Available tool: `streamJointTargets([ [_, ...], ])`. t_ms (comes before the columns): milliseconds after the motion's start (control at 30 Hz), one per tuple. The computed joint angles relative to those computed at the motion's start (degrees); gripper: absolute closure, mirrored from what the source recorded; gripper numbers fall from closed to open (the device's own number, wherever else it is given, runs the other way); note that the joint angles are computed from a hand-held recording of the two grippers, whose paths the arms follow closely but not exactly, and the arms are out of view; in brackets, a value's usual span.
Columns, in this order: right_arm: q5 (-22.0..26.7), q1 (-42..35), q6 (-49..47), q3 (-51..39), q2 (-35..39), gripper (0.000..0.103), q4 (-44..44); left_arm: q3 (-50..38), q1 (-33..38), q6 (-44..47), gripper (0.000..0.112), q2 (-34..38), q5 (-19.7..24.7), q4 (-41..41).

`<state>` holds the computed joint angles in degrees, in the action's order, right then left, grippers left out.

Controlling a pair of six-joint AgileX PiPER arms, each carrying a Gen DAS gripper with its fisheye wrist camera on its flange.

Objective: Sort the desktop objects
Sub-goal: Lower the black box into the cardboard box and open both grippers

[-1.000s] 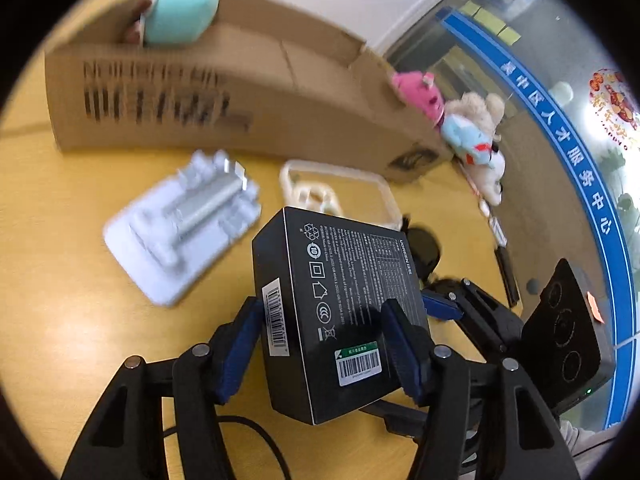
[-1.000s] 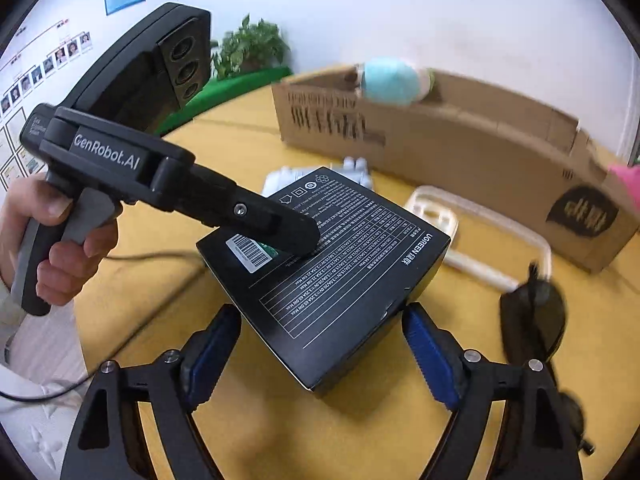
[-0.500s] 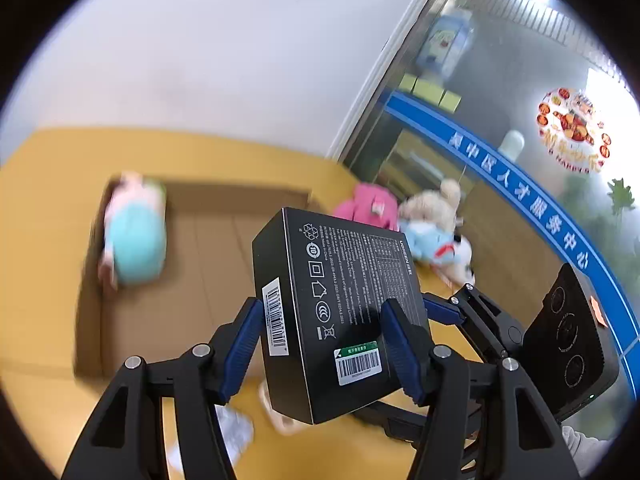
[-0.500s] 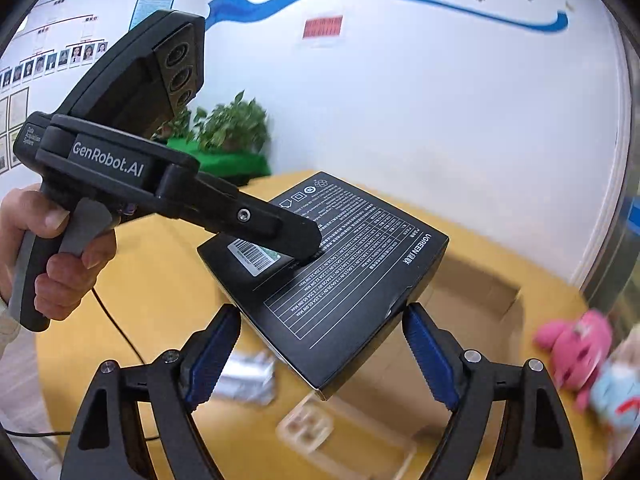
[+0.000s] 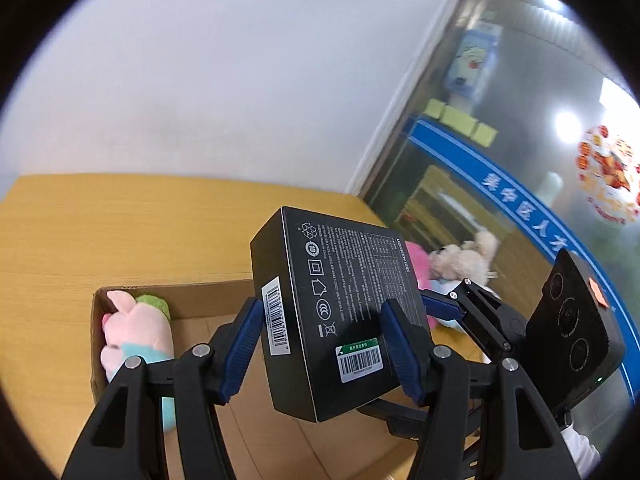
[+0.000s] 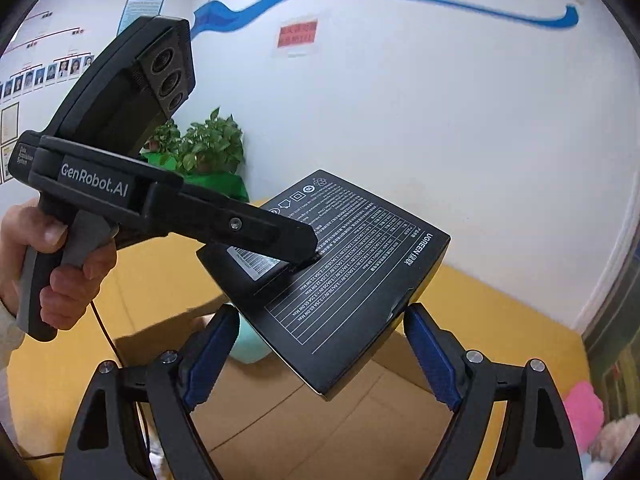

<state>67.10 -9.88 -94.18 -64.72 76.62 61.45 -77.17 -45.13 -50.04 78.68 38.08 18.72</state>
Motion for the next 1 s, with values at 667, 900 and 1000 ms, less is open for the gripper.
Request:
streamJointTargets([
  [667, -5.1, 14.0, 17.9, -31.9, 48.5, 0.019, -14.7, -11.5, 16.1, 17.2, 0.052, 30.1, 4.5, -25.2],
  [900, -6.3, 14.4, 20.2, -32.4, 51.3, 0.022, -15.3, -14.0, 16.5, 14.0, 0.055, 33.9, 6.7, -25.1],
  [1000, -7.1, 15.0, 21.7, -32.0, 50.5, 0.022, -16.6, -12.2, 16.8, 13.7, 0.057, 31.8, 5.9, -25.3],
])
